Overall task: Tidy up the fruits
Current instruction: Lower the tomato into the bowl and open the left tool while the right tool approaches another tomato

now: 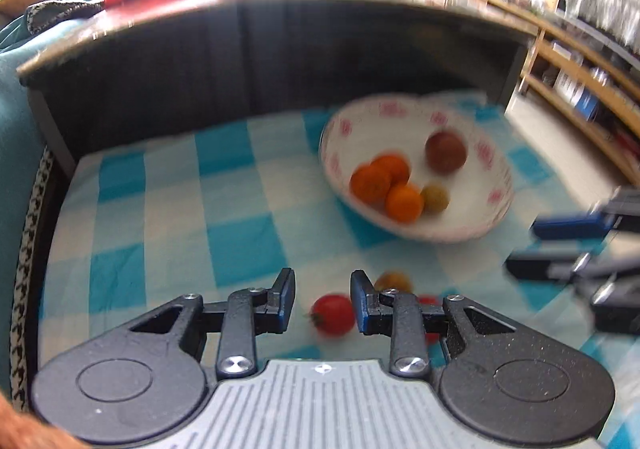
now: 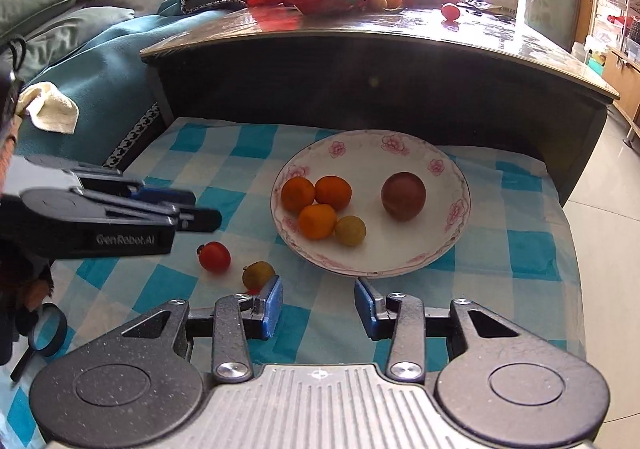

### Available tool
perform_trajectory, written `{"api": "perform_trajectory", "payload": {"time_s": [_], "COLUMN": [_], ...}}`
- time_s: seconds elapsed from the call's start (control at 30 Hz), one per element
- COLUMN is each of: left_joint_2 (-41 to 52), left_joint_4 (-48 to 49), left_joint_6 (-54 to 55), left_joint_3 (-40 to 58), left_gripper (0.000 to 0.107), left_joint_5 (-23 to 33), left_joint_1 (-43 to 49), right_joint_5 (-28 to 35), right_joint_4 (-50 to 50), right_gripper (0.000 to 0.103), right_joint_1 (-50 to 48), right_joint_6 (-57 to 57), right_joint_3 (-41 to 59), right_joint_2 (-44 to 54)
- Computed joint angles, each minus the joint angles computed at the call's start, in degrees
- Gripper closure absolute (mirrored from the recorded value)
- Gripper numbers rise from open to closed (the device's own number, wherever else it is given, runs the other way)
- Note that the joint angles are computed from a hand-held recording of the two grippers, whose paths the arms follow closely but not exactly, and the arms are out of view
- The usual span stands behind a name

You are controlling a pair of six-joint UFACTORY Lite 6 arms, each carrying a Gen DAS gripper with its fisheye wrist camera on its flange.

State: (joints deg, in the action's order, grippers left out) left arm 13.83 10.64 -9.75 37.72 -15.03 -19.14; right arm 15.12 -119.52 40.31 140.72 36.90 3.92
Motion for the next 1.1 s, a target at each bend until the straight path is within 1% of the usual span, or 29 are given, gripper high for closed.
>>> {"api": "perform_trajectory", "payload": {"time_s": [0.03,0.07,0.13,0.3,0.47,0.5,0.57,0.67,0.73,0.83,0.9,0.93,1.03,1.1], "left_joint_2": [0.8,1.1,1.6,-0.7,0.2,0.9,1.6,1.5,1.3,0.3,-1.1,-1.8,-2.2,-0.6], "left_joint_4": [-3.6,-4.8,-2.1,-3.1,5.4,5.2,1.5,2.3,2.4,1.3,5.7,6.5,11.1,9.2], "left_joint_6": [3.6,4.8,2.1,5.4,-1.8,-1.4,1.6,0.8,0.3,1.0,-4.2,-5.2,-11.2,-9.5], "left_joint_3": [-0.8,-1.0,0.4,-2.7,-4.2,-4.0,-3.5,-2.7,-2.7,-2.1,-1.5,-1.1,2.5,6.1], "left_gripper": [0.064,0.064,0.067,0.069,0.068,0.068,0.069,0.071,0.072,0.072,0.072,0.072,0.072,0.072], "left_joint_5": [-2.2,-3.3,-1.9,-1.9,-3.1,-3.4,-3.9,-2.5,-2.2,-0.2,0.3,0.3,0.7,1.3], "left_joint_1": [-0.6,-1.0,-1.3,-4.0,-3.5,-3.8,-4.9,-4.9,-4.9,-4.9,-4.3,-4.4,-5.0,-6.0], "right_joint_5": [-0.1,-0.4,-0.9,-1.5,-2.1,-2.3,-2.5,-2.5,-2.7,-3.0,-2.8,-2.7,-2.2,-2.0], "right_joint_4": [-1.5,-3.2,-6.0,-9.6,-11.4,-11.6,-11.3,-11.0,-12.3,-13.7,-14.1,-14.2,-15.0,-14.7], "right_gripper": [0.069,0.069,0.069,0.069,0.069,0.069,0.069,0.069,0.069,0.069,0.069,0.069,0.069,0.069], "right_joint_1": [-0.3,-0.6,-1.0,-1.5,-2.5,-2.6,-2.4,-2.0,-2.2,-2.8,-3.2,-3.4,-4.4,-5.2], "right_joint_6": [1.5,3.0,5.6,8.6,10.4,10.7,10.9,10.3,11.7,12.8,13.5,13.6,14.3,13.6], "right_joint_3": [0.1,0.4,1.1,1.7,1.5,1.5,1.6,2.1,2.4,2.7,2.4,2.2,1.9,2.1], "right_joint_2": [0.3,0.8,2.0,3.3,3.2,3.3,3.5,4.0,4.3,4.8,4.4,4.1,3.5,3.6]}}
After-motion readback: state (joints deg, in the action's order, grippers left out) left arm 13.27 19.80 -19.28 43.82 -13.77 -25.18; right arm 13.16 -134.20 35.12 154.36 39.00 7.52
